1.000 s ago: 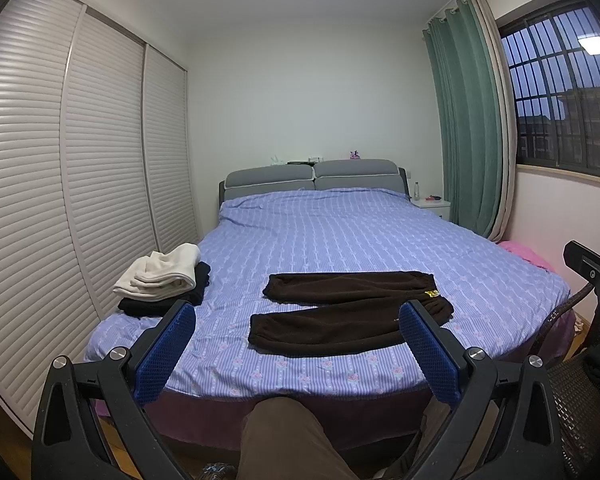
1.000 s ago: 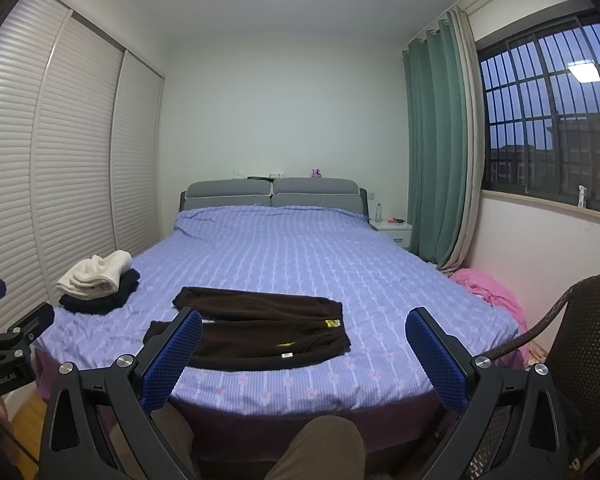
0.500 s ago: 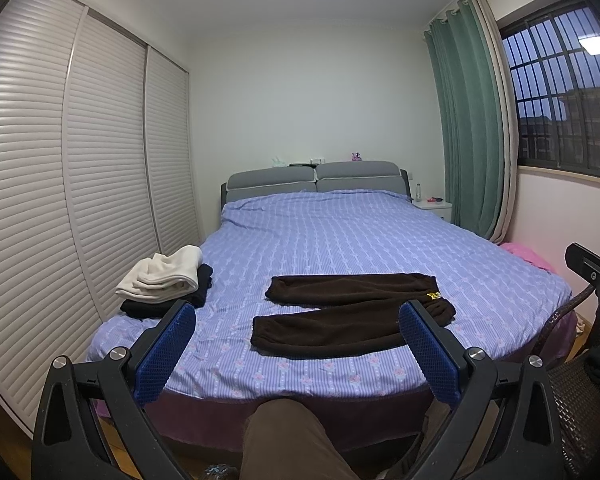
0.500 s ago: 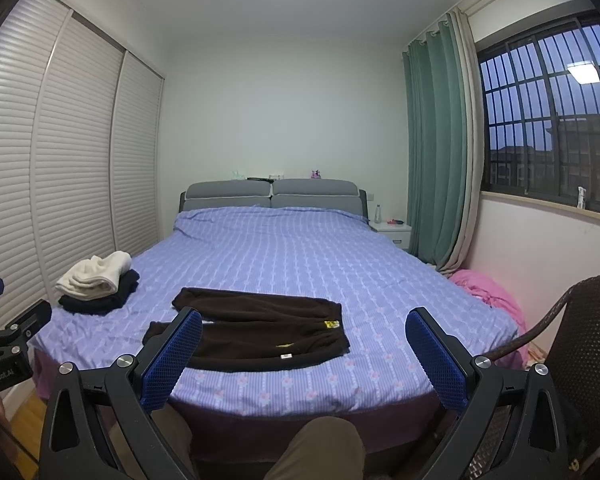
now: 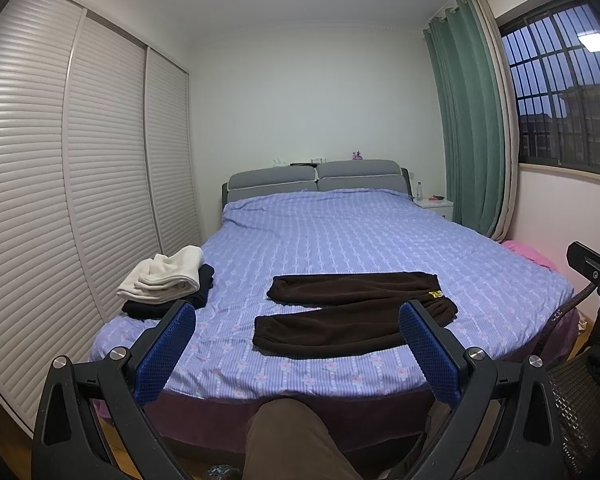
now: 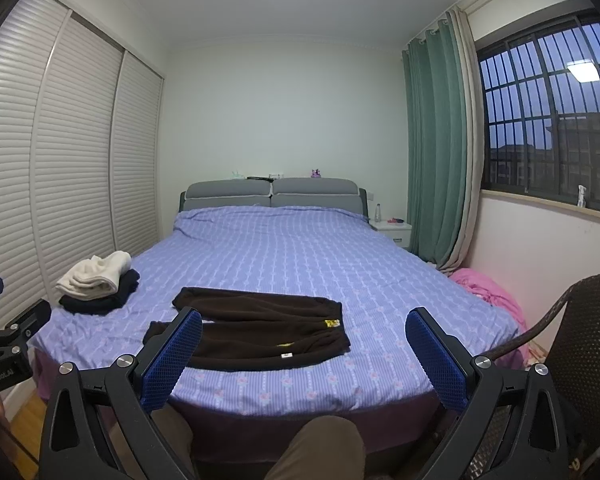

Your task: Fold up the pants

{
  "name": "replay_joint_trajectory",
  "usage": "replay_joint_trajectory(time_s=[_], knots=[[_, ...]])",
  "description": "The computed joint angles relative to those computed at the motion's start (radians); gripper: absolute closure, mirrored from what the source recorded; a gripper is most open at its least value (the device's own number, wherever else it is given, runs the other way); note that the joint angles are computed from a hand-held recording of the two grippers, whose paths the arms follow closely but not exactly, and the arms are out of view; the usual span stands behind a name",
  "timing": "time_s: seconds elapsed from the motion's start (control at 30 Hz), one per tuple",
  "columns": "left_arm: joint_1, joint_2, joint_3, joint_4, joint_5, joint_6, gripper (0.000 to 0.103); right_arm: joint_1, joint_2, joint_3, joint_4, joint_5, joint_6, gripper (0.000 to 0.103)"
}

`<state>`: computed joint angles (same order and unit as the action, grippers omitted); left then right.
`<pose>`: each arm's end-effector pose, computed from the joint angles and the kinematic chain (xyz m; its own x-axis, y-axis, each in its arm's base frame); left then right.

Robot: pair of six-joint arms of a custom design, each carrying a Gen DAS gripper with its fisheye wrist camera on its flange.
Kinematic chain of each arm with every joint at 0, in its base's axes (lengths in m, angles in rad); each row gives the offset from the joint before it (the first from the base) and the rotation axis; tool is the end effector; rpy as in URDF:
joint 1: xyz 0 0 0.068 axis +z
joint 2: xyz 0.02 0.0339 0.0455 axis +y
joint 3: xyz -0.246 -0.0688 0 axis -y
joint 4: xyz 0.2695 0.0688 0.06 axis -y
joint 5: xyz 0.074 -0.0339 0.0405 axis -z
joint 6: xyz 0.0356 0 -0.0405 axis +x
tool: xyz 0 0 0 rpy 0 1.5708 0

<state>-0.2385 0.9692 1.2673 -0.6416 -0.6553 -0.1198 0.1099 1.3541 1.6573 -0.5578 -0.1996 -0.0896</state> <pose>0.2160 -0.0302 0.4184 -0.2807 -0.0293 -0.9594 -0.4067 0.9090 0.0912 0.3091 0.0412 0.4641 -0.2227 -0.1128 -0.9683 -0.3194 0.9469 -0.0369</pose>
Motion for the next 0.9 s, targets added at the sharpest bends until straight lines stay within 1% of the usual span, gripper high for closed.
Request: replay_joint_trajectory(time_s=[0.23, 0.37, 0.5, 0.6, 0.7, 0.8, 0.9], knots=[[-0.023, 0.009, -0.001, 0.003, -0.024, -0.001, 0.000, -0.008, 0.005, 0.006, -0.006, -0.010, -0.003, 0.000], [-0.016, 0.021, 0.005, 0.014, -0.015, 0.006, 0.000, -0.005, 0.013, 0.012, -0.002, -0.001, -0.007, 0.000], [0.001, 0.055, 0.005, 0.079, -0.020, 0.047, 0.000, 0.006, 0.048, 0.045, 0.016, 0.023, -0.019, 0.000], [0.035, 0.105, 0.021, 0.106, 0.018, 0.070, 0.000, 0.015, 0.088, 0.075, 0.029, 0.039, -0.020, 0.000], [0.074, 0.169, 0.049, 0.118, 0.065, 0.067, 0.000, 0.023, 0.138, 0.110, 0.037, 0.062, -0.019, 0.000], [0.106, 0.240, 0.091, 0.118, 0.105, 0.054, 0.000, 0.027, 0.209, 0.180, 0.007, 0.066, -0.011, 0.000], [0.141, 0.324, 0.154, 0.118, 0.146, 0.060, 0.000, 0.022, 0.307, 0.289, -0.045, 0.057, -0.001, 0.000]])
